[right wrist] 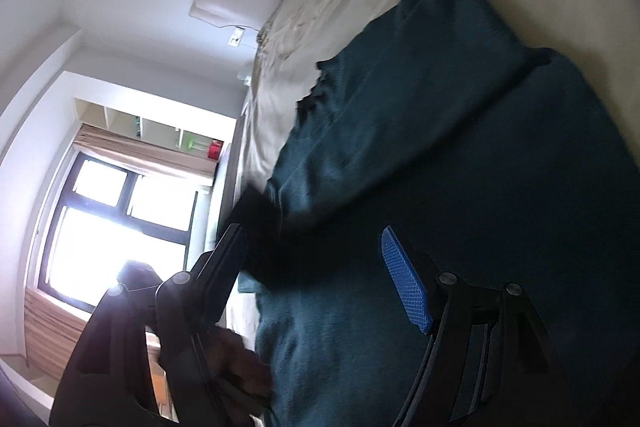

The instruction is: Fold small clothes

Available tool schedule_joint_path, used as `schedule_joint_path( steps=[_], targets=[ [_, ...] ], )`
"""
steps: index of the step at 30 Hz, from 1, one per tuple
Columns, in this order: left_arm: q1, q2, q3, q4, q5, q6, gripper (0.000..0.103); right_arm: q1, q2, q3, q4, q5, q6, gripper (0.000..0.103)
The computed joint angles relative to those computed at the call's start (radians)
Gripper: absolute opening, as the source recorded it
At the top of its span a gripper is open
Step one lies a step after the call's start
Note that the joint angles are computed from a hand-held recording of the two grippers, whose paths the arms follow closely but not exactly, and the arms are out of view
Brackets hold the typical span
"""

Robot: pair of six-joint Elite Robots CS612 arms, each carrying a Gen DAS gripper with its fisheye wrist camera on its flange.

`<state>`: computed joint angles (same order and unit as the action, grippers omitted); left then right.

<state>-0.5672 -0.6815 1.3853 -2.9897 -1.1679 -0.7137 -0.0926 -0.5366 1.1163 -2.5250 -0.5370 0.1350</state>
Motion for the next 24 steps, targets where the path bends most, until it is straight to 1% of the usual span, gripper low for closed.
schedule_joint_path(
  steps=[1, 2, 3, 5, 6, 7, 8, 10, 11, 12, 13, 14, 15, 16, 17, 18, 19, 20, 23, 24],
  targets=[
    [-0.009, 0.010, -0.013, 0.042, -0.013, -0.009, 0.040, 0.000, 0.001, -0.006, 0.019, -0.009, -0.011, 0.070],
    [-0.010, 0.024, -0.036, 0.092, -0.032, -0.020, 0.049, 0.000, 0.004, -0.015, 0.045, -0.021, -0.029, 0.070],
    [-0.016, 0.026, -0.033, 0.099, -0.031, -0.031, 0.054, 0.003, 0.009, -0.030, 0.087, -0.041, -0.054, 0.070],
    [-0.019, 0.016, 0.000, 0.039, -0.025, -0.030, 0.064, 0.012, 0.019, -0.057, 0.145, -0.068, -0.086, 0.070],
    [-0.022, 0.003, 0.028, 0.006, -0.018, -0.042, 0.072, 0.017, 0.027, -0.072, 0.169, -0.070, -0.100, 0.070],
    [-0.024, -0.009, 0.058, -0.041, -0.004, -0.048, 0.076, 0.022, 0.033, -0.084, 0.185, -0.069, -0.110, 0.070],
    [-0.027, -0.024, 0.100, -0.121, 0.011, -0.046, 0.077, 0.029, 0.041, -0.101, 0.213, -0.070, -0.128, 0.070],
    [-0.033, -0.040, 0.151, -0.207, 0.048, -0.057, 0.078, 0.048, 0.054, -0.138, 0.283, -0.085, -0.169, 0.070],
    [-0.035, -0.052, 0.182, -0.241, 0.081, -0.077, 0.078, 0.062, 0.064, -0.166, 0.341, -0.100, -0.208, 0.070],
    [-0.031, -0.059, 0.196, -0.254, 0.097, -0.087, 0.078, 0.073, 0.070, -0.186, 0.381, -0.120, -0.235, 0.068],
    [-0.034, -0.068, 0.216, -0.263, 0.117, -0.106, 0.077, 0.084, 0.076, -0.206, 0.418, -0.148, -0.261, 0.065],
    [-0.030, -0.075, 0.230, -0.267, 0.129, -0.127, 0.077, 0.102, 0.086, -0.235, 0.467, -0.200, -0.289, 0.063],
    [-0.025, -0.081, 0.244, -0.272, 0.137, -0.157, 0.073, 0.113, 0.092, -0.248, 0.482, -0.234, -0.298, 0.057],
    [-0.021, -0.086, 0.257, -0.282, 0.142, -0.184, 0.067, 0.124, 0.093, -0.249, 0.461, -0.272, -0.289, 0.052],
    [-0.016, -0.093, 0.274, -0.298, 0.143, -0.209, 0.065, 0.129, 0.089, -0.241, 0.438, -0.287, -0.285, 0.048],
    [-0.012, -0.098, 0.287, -0.316, 0.144, -0.230, 0.064, 0.137, 0.086, -0.242, 0.426, -0.313, -0.301, 0.029],
    [-0.004, -0.102, 0.296, -0.328, 0.141, -0.246, 0.064, 0.144, 0.085, -0.250, 0.439, -0.334, -0.335, 0.009],
    [0.002, -0.106, 0.303, -0.335, 0.140, -0.265, 0.064, 0.147, 0.083, -0.252, 0.442, -0.347, -0.351, 0.008],
    [0.019, -0.117, 0.332, -0.378, 0.150, -0.323, 0.063, 0.160, 0.055, -0.217, 0.339, -0.407, -0.413, 0.007],
    [0.022, -0.124, 0.342, -0.387, 0.154, -0.330, 0.063, 0.159, 0.046, -0.209, 0.308, -0.409, -0.427, 0.007]
  ],
)
